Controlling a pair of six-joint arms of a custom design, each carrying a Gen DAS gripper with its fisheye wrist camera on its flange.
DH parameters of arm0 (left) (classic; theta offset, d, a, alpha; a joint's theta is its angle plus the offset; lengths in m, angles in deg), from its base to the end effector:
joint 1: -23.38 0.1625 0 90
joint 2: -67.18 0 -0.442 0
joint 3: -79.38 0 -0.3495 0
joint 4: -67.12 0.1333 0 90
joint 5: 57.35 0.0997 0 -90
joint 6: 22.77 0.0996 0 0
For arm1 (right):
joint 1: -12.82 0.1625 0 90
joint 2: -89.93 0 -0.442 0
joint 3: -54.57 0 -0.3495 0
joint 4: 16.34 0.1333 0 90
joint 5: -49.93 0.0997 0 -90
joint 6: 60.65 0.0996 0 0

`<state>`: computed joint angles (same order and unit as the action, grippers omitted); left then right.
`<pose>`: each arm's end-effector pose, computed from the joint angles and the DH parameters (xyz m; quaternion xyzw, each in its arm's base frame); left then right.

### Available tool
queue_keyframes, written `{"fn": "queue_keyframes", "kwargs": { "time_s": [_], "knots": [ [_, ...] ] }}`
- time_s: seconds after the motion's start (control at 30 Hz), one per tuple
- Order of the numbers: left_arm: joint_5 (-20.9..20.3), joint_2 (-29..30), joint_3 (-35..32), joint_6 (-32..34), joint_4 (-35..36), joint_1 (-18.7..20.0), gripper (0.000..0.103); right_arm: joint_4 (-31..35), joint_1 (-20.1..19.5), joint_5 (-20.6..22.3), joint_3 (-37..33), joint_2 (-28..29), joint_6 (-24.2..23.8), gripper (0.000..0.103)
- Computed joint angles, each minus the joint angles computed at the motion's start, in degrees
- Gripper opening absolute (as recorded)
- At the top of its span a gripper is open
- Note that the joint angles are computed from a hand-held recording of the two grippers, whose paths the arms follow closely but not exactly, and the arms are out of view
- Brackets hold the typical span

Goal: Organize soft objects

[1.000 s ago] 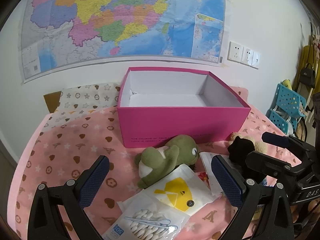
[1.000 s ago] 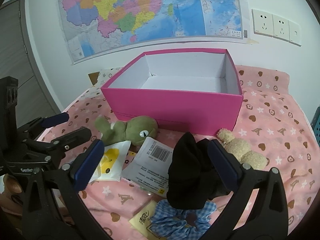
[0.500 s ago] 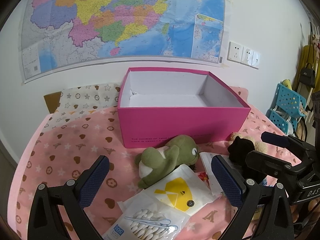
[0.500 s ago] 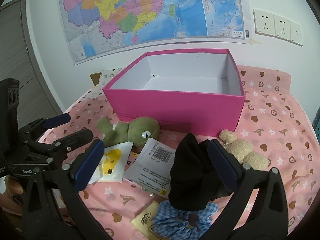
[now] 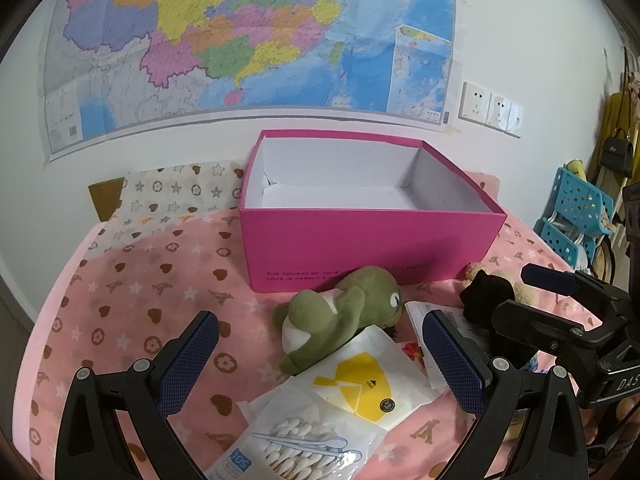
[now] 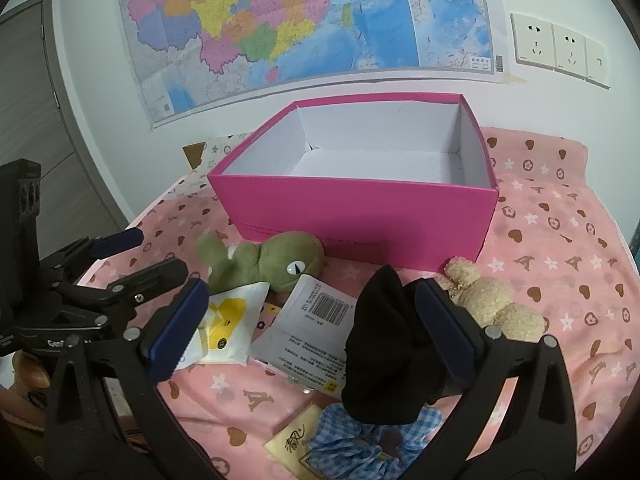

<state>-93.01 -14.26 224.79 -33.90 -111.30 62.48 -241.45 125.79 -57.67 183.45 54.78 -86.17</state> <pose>-0.1241 -0.3769 0.2739 0.2048 0.8505 -0.3914 0.2854 0.2809 -0.3982 0.0629 0.3303 -0.8651 0.3459 0.1509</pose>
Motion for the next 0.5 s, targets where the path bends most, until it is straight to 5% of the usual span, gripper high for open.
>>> {"fn": "queue_keyframes", "kwargs": {
  "time_s": [0.27,0.5],
  "knots": [
    [-3.58,-0.53,-1.49,1.86,0.17,4.06,0.103,7.18,-0.67,1.34,-2.95,-0.47,-0.13,0.103],
    [-8.83,-0.52,-3.88,3.77,2.34,8.76,0.092,18.36,-0.87,3.40,-8.57,-0.50,-0.01,0.089]
  ]
}}
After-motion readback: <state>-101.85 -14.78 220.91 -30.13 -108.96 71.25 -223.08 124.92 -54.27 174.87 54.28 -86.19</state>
